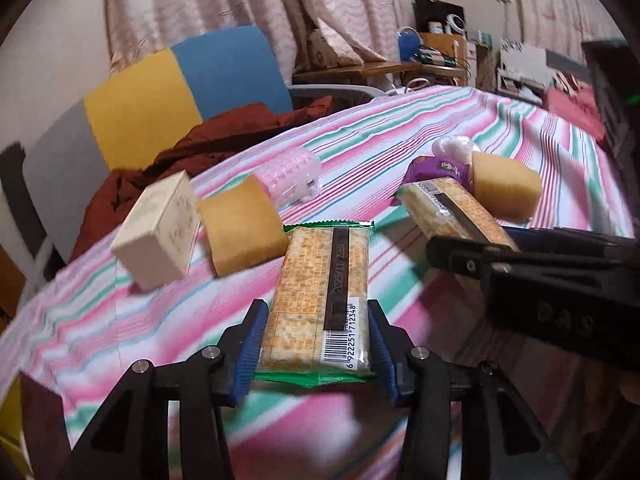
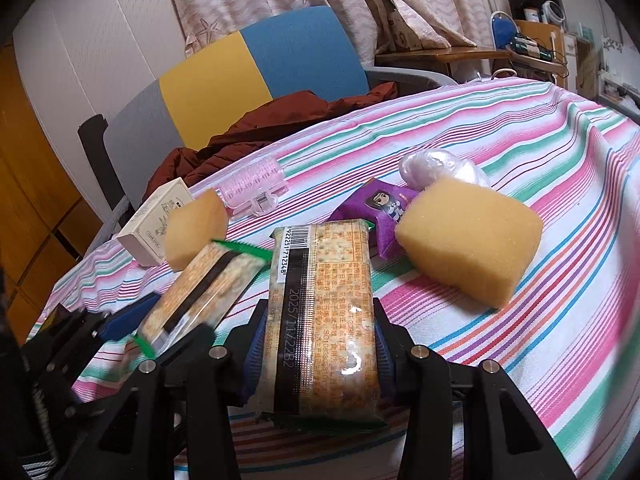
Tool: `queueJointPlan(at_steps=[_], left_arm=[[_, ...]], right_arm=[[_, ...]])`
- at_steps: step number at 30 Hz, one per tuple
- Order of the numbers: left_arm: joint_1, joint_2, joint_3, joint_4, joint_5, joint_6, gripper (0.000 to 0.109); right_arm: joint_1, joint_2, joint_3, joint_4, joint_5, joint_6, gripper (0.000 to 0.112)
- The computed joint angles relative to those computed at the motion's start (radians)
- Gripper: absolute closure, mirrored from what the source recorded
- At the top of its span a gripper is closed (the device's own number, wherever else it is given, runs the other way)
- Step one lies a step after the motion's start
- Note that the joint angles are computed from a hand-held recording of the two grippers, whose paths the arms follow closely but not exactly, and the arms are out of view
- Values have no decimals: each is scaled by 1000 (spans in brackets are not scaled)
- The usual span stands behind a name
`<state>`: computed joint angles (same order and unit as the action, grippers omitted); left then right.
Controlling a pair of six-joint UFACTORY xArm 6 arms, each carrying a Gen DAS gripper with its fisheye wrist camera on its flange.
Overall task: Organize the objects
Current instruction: 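Grasp the second green-ended cracker packet with the left tool while the right tool holds its packet, then carry both cracker packets over the gold tray and open both tools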
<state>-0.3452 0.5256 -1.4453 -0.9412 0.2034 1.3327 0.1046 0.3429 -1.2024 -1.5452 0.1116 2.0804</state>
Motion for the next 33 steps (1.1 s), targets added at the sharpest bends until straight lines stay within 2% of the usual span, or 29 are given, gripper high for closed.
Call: queueJointPlan(at_steps=[5, 9, 15, 21, 26, 28, 30, 33], left_arm=[[16, -54, 67, -80, 9, 11, 59], [44, -73, 86, -109, 45, -18, 59], [92, -92, 101, -153, 99, -66, 60], [146, -122, 131, -230, 180, -59, 60], [192, -135, 147, -250, 248, -94, 61], [210, -147, 162, -263, 267, -103, 61], [218, -178, 200, -303, 256, -57, 61], [225, -226, 253, -349, 255, 28, 61]], right_arm=[[11, -6, 10, 56, 28, -64, 66], [20, -10, 14, 80, 48, -90, 66], [23, -23, 26, 43, 53, -43, 66], [62, -55, 64, 134, 84, -132, 66], [83, -81, 93, 98, 48, -38, 69], [96, -81, 96, 147, 36, -89, 72], [111, -84, 98, 194, 39, -144, 72], [156, -84, 96, 300, 112, -287, 71]])
